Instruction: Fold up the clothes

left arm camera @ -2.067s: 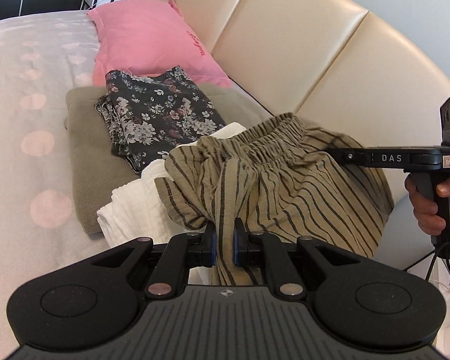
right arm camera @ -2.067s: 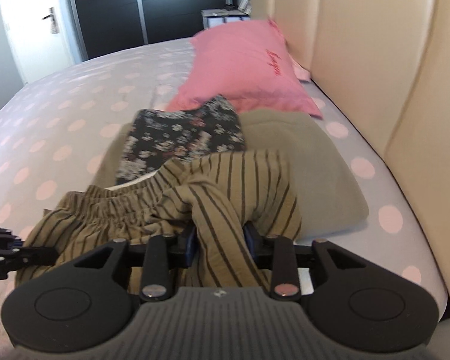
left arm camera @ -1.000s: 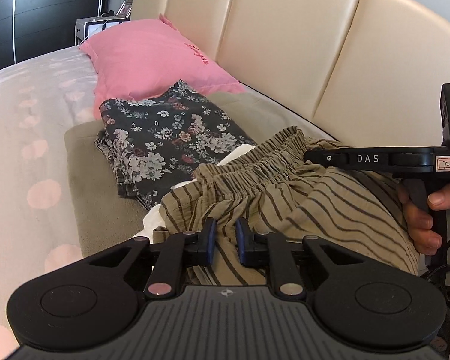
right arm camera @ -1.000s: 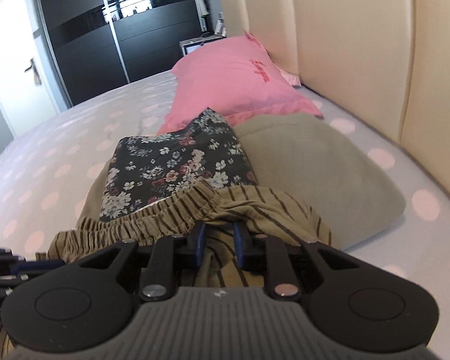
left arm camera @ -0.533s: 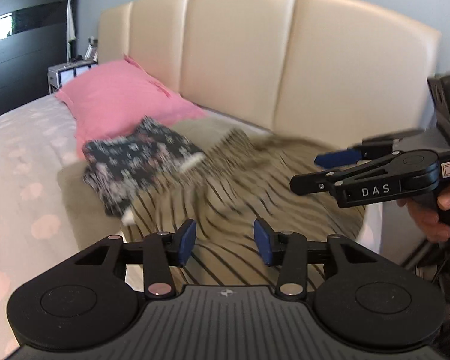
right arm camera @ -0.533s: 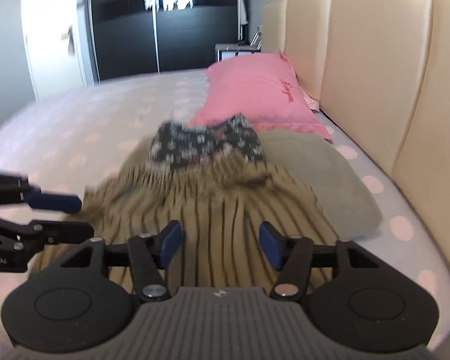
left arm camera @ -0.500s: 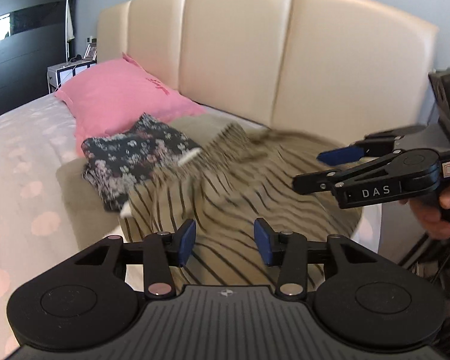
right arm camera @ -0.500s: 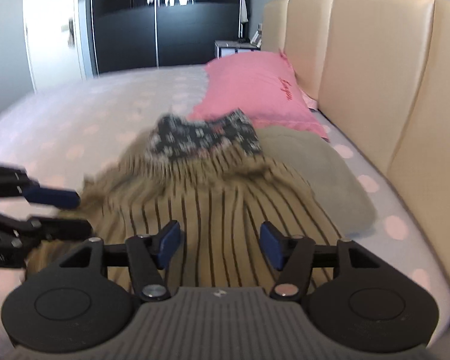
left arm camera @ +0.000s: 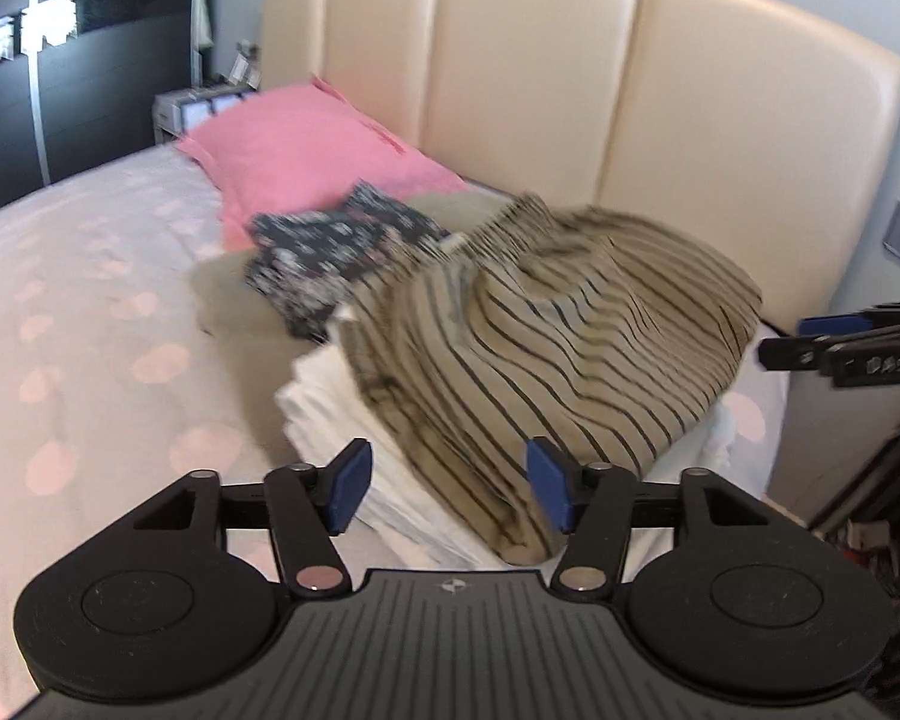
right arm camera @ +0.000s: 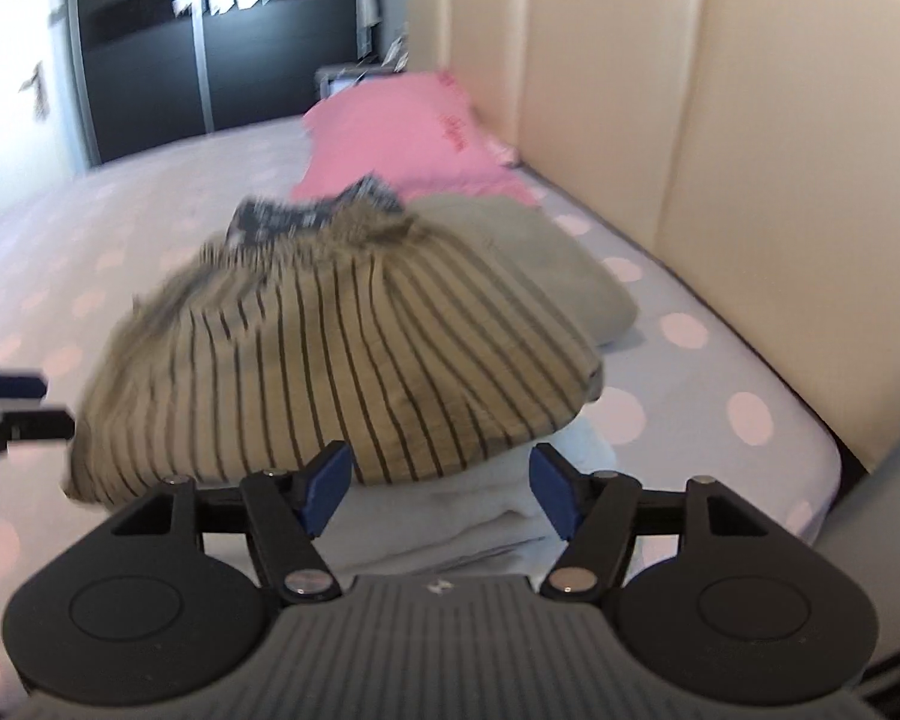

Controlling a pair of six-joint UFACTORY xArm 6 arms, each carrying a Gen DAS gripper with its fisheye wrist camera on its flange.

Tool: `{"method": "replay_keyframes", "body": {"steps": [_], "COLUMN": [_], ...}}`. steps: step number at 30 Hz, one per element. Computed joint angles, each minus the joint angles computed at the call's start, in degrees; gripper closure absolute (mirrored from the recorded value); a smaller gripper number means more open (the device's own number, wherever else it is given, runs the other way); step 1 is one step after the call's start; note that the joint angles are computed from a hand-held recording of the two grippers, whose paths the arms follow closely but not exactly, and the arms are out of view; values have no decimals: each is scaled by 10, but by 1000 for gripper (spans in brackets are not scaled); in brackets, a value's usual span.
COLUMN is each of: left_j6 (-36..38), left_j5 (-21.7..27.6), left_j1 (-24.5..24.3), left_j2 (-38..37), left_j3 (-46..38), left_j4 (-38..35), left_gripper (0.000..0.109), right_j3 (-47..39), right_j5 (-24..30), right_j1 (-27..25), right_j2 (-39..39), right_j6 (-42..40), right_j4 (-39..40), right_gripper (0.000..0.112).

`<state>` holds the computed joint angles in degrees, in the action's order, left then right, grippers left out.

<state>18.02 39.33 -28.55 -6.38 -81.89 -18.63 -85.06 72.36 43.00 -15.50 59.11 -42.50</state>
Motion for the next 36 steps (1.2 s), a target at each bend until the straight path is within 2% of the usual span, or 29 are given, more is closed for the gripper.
{"method": "replay_keyframes", "body": {"steps": [6, 9, 12, 18, 23, 29, 32, 36], "left_j6": [-46, -97, -101, -86, -89, -100, -85, -84], "left_j5": [-19, -19, -11, 3, -21, -49, -39, -41], "left_j1": [9, 11, 22, 45, 52, 52, 56, 53], "left_j2": [-41, -55, -68, -94, -121, -146, -152, -163], "left_j3": [20, 23, 27, 45, 79, 119, 130, 151], "left_j4": [58, 107, 90, 61, 77, 118, 87, 98], "left_gripper": [45, 44, 44, 44, 36, 35, 34, 34], "right_j3": [-175, -270, -326, -389, -435, -433, -415, -417], "right_j5": [104, 147, 166, 235, 313, 389, 387, 387], "right_j1": [64, 93, 123, 197, 244, 280, 285, 291], "right_j2": [97, 155, 196, 272, 327, 364, 358, 374], "right_j6": [27, 48, 93, 170, 240, 271, 308, 316], "right_j4": [-67, -78, -85, -141, -196, -240, -234, -247], "right_gripper": [43, 41, 38, 38, 38, 38, 37, 36]}}
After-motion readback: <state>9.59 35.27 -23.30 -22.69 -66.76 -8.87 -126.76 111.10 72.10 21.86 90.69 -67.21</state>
